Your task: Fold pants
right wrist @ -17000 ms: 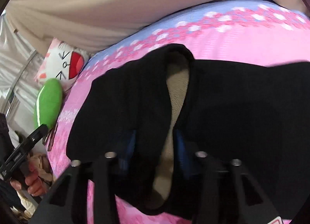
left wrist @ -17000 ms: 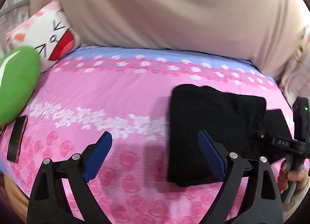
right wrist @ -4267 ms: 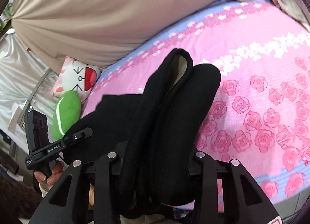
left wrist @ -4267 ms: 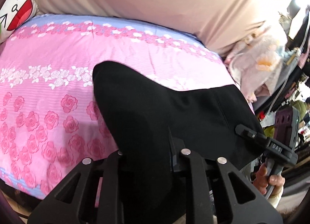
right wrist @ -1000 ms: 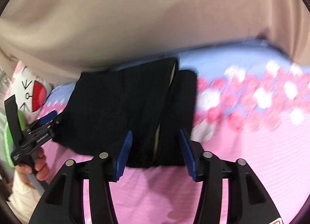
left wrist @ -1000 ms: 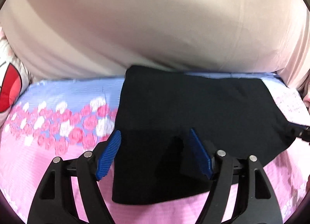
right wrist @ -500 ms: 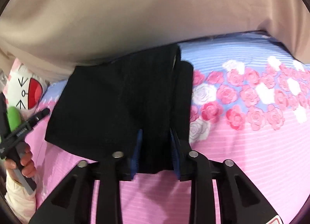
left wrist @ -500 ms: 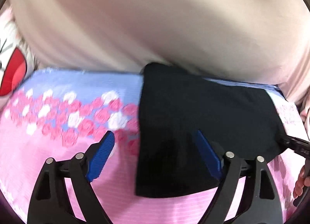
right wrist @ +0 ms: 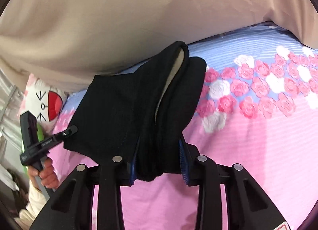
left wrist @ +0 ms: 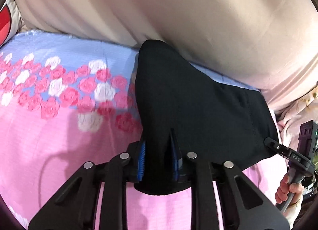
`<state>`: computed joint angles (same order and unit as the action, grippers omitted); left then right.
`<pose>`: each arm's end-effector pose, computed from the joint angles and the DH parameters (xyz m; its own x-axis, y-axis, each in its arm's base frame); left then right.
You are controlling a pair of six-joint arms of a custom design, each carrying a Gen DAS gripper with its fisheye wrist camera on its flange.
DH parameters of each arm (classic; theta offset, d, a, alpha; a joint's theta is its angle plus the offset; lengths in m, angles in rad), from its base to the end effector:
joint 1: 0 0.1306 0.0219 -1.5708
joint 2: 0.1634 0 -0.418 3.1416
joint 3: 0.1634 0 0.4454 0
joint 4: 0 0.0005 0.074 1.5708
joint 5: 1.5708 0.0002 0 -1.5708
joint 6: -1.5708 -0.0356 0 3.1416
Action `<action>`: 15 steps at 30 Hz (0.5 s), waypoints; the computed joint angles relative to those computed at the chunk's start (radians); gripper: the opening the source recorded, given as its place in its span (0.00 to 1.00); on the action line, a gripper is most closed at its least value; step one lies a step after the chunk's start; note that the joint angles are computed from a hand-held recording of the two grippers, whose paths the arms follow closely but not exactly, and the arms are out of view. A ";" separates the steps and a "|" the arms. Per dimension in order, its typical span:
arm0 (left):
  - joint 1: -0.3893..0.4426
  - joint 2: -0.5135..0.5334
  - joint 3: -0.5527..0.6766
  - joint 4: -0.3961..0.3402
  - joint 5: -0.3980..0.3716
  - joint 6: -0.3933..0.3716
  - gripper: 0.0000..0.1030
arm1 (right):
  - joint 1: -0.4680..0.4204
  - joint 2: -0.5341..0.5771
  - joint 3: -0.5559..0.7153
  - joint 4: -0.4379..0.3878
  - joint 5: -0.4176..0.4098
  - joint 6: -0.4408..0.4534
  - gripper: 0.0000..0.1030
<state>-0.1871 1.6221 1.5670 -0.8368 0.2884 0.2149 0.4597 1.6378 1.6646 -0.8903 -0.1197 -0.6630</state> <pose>0.6106 -0.1264 0.4302 -0.8225 -0.0523 -0.5663 0.1826 0.9187 -0.3502 0.5661 0.2844 0.4662 -0.8508 0.2607 -0.4563 0.0173 0.8817 0.4715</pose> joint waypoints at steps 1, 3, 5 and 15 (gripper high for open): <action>-0.002 0.007 0.001 -0.007 -0.018 -0.006 0.24 | 0.001 0.013 -0.001 -0.020 0.014 -0.001 0.38; -0.012 -0.001 -0.019 0.014 -0.068 0.000 0.29 | -0.011 0.020 -0.029 0.010 -0.002 -0.033 0.48; -0.036 -0.043 -0.055 0.050 -0.155 -0.027 0.31 | -0.013 -0.006 -0.053 0.037 0.008 -0.073 0.50; -0.182 -0.300 -0.229 0.210 -0.554 -0.178 0.59 | 0.157 -0.133 -0.013 -0.075 0.523 -0.008 0.64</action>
